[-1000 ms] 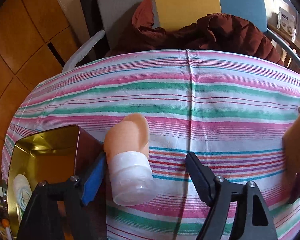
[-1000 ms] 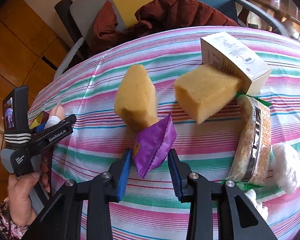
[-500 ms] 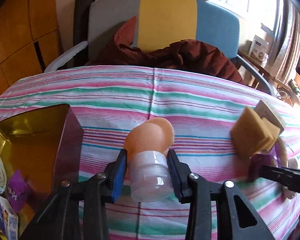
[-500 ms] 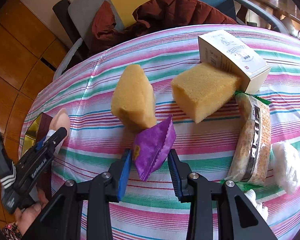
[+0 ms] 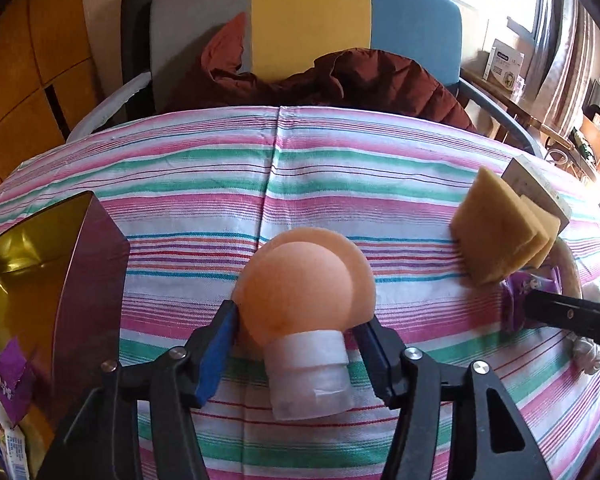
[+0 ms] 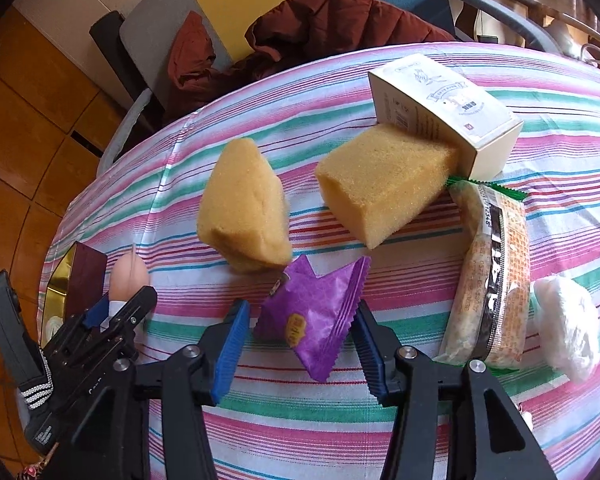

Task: Organize objects
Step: 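Grasp the peach-coloured bottle with the left tool while the right tool holds the purple packet, then carry the bottle and purple packet over the gold tray and open both tools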

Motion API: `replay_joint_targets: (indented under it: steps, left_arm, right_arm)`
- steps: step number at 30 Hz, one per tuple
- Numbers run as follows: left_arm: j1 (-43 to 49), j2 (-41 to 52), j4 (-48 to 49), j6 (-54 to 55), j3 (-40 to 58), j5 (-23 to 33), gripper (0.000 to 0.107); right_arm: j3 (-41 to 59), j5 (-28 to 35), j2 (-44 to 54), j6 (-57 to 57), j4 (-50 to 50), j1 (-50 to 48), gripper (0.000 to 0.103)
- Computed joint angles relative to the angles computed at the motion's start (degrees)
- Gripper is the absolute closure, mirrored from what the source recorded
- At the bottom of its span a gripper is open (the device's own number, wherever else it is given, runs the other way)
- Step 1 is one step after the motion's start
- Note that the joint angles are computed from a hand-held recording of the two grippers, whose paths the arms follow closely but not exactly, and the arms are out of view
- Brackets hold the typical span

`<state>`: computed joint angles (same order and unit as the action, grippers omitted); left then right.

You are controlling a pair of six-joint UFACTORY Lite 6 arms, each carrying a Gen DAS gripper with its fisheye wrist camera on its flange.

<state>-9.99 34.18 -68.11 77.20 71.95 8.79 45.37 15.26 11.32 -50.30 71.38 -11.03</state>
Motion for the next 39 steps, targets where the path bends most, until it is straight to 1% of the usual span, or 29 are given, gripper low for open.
replay_joint_targets:
  steps: [3,4,5,6,7,9,11,13,16,19,23,25,27,30,33,39]
  left_arm:
    - [-0.2,0.8,3.6,-4.2,1.1,0.1,0.047]
    - [-0.4,0.8,2.7,-2.8,1.0,-0.3,0.047]
    - [-0.3,0.7,1.4,-1.2,0.8,-0.3,0.047]
    - [0.0,0.4,-0.6,0.7,0.5,-0.1,0.052]
    - [0.6,0.2,-1.9,1.9,0.3,0.7,0.055]
    - [1.9,-0.8,-3.0,3.7,-0.3,3.4,0.057]
    - [2.9,-2.5,-4.2,5.5,-1.7,5.1,0.058]
    - [3.8,-4.6,-7.0,8.9,-3.5,6.4,0.058]
    - [5.1,-8.7,-10.1,13.7,-6.4,8.9,0.058]
    - [6.7,-12.9,-10.2,15.0,-9.0,11.3,0.058]
    - [10.7,-17.7,-7.3,13.6,-11.4,16.2,0.058]
    - [13.3,-20.5,-7.2,15.6,-13.6,18.4,0.058]
    - [15.6,-22.8,-7.1,17.8,-15.7,19.5,0.058]
    - [20.6,-24.4,-4.4,18.0,-16.6,22.9,0.058]
    - [26.3,-23.8,-1.2,16.4,-15.3,27.1,0.058]
    - [36.7,-22.1,4.9,17.3,-13.5,33.1,0.057]
  right_arm:
    - [0.7,-0.6,1.2,-0.1,0.0,0.1,0.050]
    - [1.0,-0.5,1.7,0.1,-0.5,0.2,0.050]
    - [1.2,-1.0,1.8,1.2,-2.2,0.5,0.053]
    - [1.3,-1.8,1.6,3.9,-5.5,1.1,0.055]
    - [1.6,-2.2,1.7,6.0,-7.9,1.6,0.056]
    - [1.8,-3.1,1.5,10.3,-12.9,2.7,0.059]
    - [1.5,-3.2,0.8,10.7,-13.9,3.1,0.059]
    - [1.0,-2.8,-0.4,9.0,-12.5,2.8,0.059]
    - [-0.4,-1.3,-2.4,2.2,-5.8,1.6,0.059]
    - [-2.2,2.6,-4.3,-6.3,2.9,-1.2,0.059]
    - [-3.9,8.2,-5.9,-13.1,10.6,-4.1,0.059]
    - [-5.2,12.7,-6.3,-16.7,14.5,-5.5,0.059]
    - [-6.0,15.3,-6.6,-18.7,16.6,-5.7,0.059]
    - [-6.4,14.5,-7.5,-19.0,17.2,-3.3,0.059]
    - [-6.6,14.0,-8.2,-20.1,18.2,-1.6,0.059]
    - [-6.9,13.5,-9.3,-25.4,22.7,1.0,0.059]
